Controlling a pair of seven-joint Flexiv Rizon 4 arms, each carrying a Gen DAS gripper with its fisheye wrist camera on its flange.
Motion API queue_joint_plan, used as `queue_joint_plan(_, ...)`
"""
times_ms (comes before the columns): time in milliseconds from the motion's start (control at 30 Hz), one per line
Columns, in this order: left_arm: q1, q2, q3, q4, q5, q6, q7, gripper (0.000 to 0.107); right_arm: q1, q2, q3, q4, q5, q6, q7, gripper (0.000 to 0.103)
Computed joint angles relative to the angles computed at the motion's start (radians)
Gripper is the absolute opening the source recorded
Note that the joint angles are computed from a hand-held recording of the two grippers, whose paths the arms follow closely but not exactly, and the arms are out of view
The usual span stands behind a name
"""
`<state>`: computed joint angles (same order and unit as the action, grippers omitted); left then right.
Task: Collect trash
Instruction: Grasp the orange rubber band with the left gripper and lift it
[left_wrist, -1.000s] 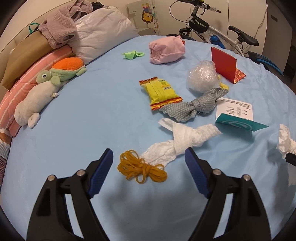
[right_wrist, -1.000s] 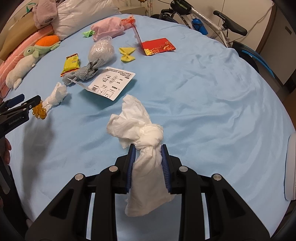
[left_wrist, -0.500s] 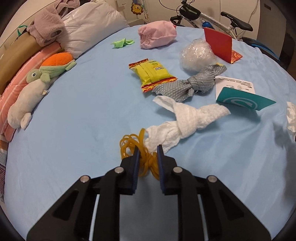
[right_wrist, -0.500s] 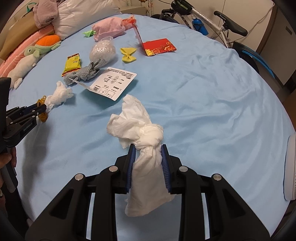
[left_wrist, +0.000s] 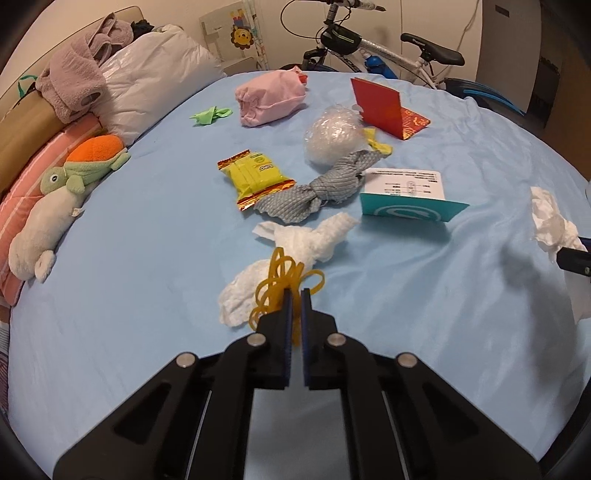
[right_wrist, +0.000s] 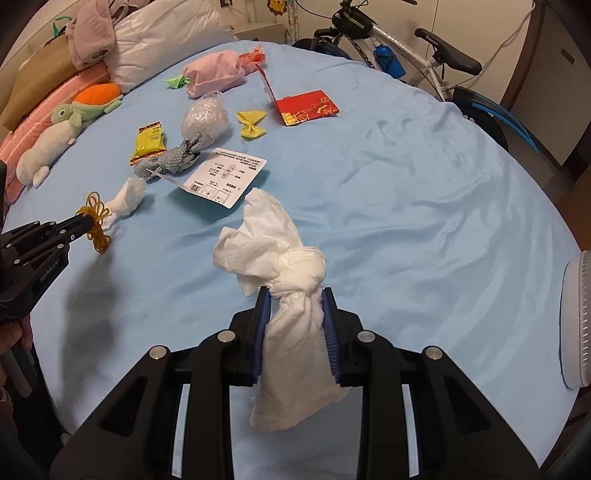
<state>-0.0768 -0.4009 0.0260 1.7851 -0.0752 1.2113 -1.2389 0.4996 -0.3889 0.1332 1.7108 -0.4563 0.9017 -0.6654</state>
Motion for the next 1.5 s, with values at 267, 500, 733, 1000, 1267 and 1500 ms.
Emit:
queue_joint_plan(267, -0.009, 0.052, -0.044, 0.048, -0.034, 0.009, 0.055, 0.004, -0.002, 0.045, -0.001, 0.042, -0.023, 0.004, 0.036, 0.026)
queue_joint_plan(500, -0.021, 0.104, -0.070, 0.079, -0.083, 0.009, 0.101, 0.004, -0.011, 0.098, 0.008, 0.083, -0.048, 0.000, 0.065, 0.026)
queue_joint_plan(733, -0.041, 0.159, -0.091, 0.118, -0.127, 0.017, 0.155, 0.004, -0.026, 0.162, 0.022, 0.135, -0.076, 0.003, 0.106, 0.026)
queue_joint_plan(1000, -0.077, 0.172, -0.046, 0.122, -0.052, 0.038, 0.084, 0.009, -0.041, 0.203, 0.041, 0.175, -0.085, 0.007, 0.134, 0.026)
queue_joint_plan(1267, -0.083, 0.117, 0.028, 0.082, 0.111, 0.039, -0.094, 0.075, -0.037, 0.162, 0.047, 0.150, -0.058, 0.011, 0.105, 0.026)
queue_joint_plan(1500, -0.051, 0.035, 0.021, 0.030, 0.101, 0.032, -0.116, 0.078, -0.030, 0.098, 0.039, 0.101, -0.010, 0.009, 0.045, 0.026)
